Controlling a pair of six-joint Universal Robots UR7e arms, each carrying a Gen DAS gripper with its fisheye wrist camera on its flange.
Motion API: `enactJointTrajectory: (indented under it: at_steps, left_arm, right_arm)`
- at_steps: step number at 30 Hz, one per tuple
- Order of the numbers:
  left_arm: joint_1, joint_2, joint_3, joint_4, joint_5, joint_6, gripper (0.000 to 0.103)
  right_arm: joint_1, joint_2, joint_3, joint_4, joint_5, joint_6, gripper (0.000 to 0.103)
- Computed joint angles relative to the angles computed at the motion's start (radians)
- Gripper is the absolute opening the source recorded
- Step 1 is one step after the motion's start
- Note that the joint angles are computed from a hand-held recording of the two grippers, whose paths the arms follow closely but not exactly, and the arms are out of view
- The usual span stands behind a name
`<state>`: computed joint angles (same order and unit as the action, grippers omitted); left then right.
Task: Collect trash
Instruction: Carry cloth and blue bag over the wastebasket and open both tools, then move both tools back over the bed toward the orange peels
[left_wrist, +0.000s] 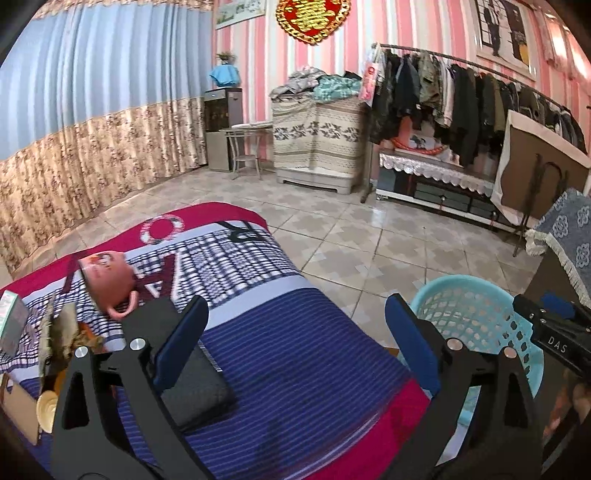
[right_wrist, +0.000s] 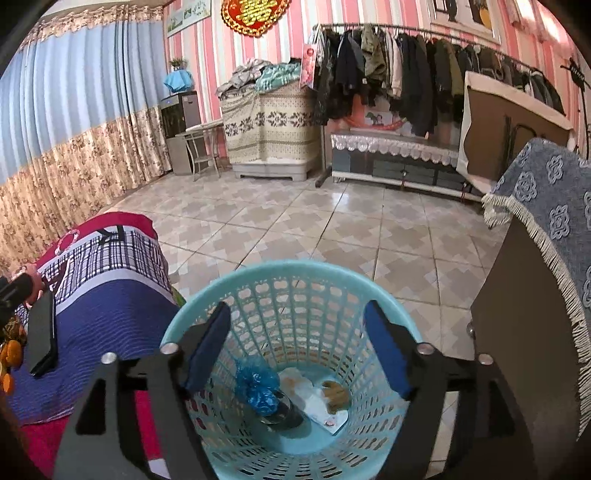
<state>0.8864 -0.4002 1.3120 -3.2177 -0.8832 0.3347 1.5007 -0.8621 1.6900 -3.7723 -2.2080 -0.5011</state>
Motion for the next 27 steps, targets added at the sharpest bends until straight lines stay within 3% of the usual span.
enactJointTrajectory:
  at_steps: [9, 27]
  left_arm:
    - [0.008, -0.091, 0.117, -0.099, 0.034, 0.008, 0.097]
    - [0.075, -0.297, 0.367, -0.235, 0.208, 0.007, 0.097]
  right_arm:
    - [0.033, 0.01, 0.012, -0.04, 0.022, -0.04, 0.092]
    - [0.14, 0.099, 0.009, -0.028, 0.085, -0.123, 0.092]
